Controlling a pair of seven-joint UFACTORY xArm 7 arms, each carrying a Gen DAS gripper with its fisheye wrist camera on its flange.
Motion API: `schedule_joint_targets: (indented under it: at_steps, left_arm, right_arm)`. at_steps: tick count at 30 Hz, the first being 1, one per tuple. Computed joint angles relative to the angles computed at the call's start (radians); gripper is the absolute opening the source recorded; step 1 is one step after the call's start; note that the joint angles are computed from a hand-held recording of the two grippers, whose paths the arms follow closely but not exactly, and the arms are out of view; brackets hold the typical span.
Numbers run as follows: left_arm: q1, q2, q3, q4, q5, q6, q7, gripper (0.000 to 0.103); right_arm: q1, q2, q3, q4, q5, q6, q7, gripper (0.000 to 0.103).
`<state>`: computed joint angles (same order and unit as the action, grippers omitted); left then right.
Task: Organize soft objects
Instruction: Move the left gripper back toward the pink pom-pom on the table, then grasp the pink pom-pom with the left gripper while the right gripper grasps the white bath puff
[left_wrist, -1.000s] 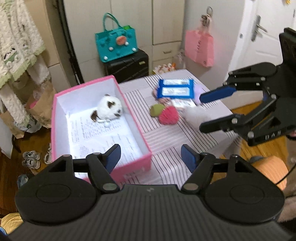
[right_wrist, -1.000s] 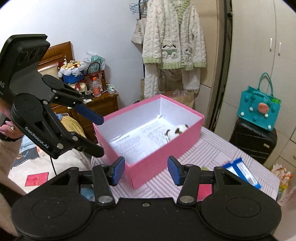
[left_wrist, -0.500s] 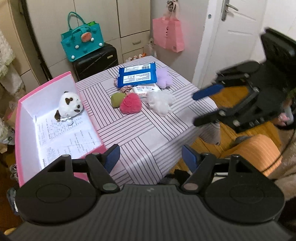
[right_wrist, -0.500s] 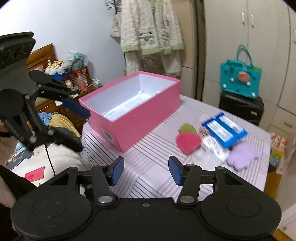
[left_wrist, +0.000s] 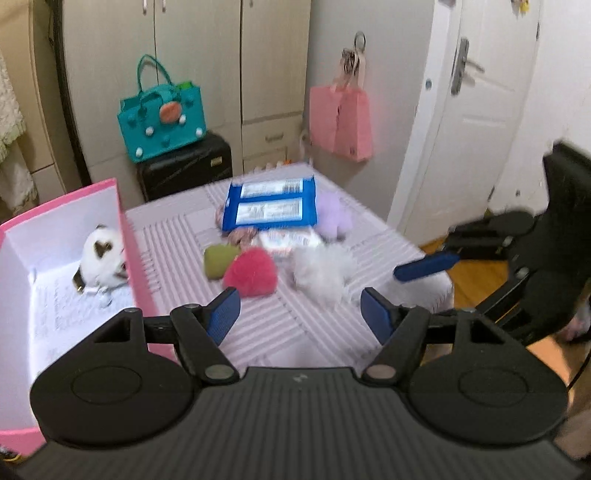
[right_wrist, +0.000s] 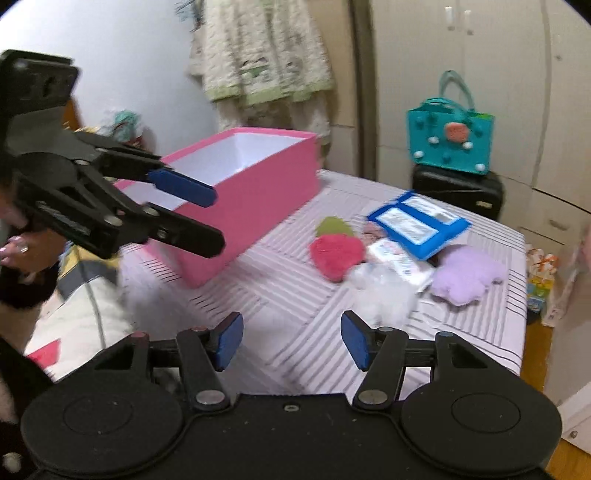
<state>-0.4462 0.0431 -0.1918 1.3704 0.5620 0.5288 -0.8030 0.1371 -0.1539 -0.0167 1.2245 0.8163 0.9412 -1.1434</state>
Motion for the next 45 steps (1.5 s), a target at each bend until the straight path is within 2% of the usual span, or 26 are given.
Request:
schedule_joint_targets:
  at_steps: [4,7,10,14,19,22,24,27,33,36,42,45]
  left_arm:
    - [-0.023,0.063,0.026,0.038,0.197,-0.033,-0.158,0.071]
    - [-0.039,0.11,0.057,0.064,0.263,-0.069,-0.247,0.071]
    - [-0.049,0.16,0.087,0.092,0.267,-0.1,-0.3,0.071]
    - [-0.083,0.227,0.132,0.155,0.279,-0.061,-0.336,0.071]
    - [-0.111,0.312,0.159,0.248,0.248,-0.002,-0.293,0.07]
    - [-0.144,0.358,0.19,0.307,0.262,0.06,-0.284,0.07]
    - [-0.153,0.38,0.202,0.331,0.256,0.088,-0.282,0.069]
    - [-0.146,0.395,0.208,0.335,0.223,0.078,-0.286,0.07]
    - [-0.16,0.41,0.237,0.322,0.242,0.061,-0.333,0.07]
    - [-0.157,0.416,0.237,0.321,0.229,0.067,-0.342,0.07]
    - [-0.169,0.417,0.251,0.314,0.266,0.07,-0.391,0.069]
    - [-0.179,0.42,0.252,0.318,0.289,0.095,-0.391,0.058]
  right_arm:
    - [0.021,0.013,0.016,-0.088,0.091,-0.211,-0.094,0.067]
    - [0.038,0.039,0.021,-0.118,0.178,-0.31,-0.186,0.071]
    - [0.049,0.068,0.031,-0.133,0.297,-0.395,-0.28,0.074]
    - [0.055,0.11,0.056,-0.132,0.444,-0.479,-0.424,0.083]
    - [0.062,0.158,0.099,-0.11,0.57,-0.575,-0.614,0.084]
    - [0.063,0.19,0.118,-0.088,0.579,-0.62,-0.595,0.084]
    - [0.058,0.206,0.122,-0.078,0.539,-0.62,-0.525,0.083]
    - [0.049,0.224,0.13,-0.065,0.456,-0.62,-0.385,0.083]
    - [0.031,0.245,0.146,-0.045,0.411,-0.62,-0.235,0.081]
    - [0.029,0.253,0.164,-0.048,0.453,-0.659,-0.284,0.077]
    - [0.042,0.25,0.182,-0.054,0.649,-0.729,-0.455,0.06]
    - [0.054,0.25,0.176,-0.054,0.716,-0.748,-0.509,0.05]
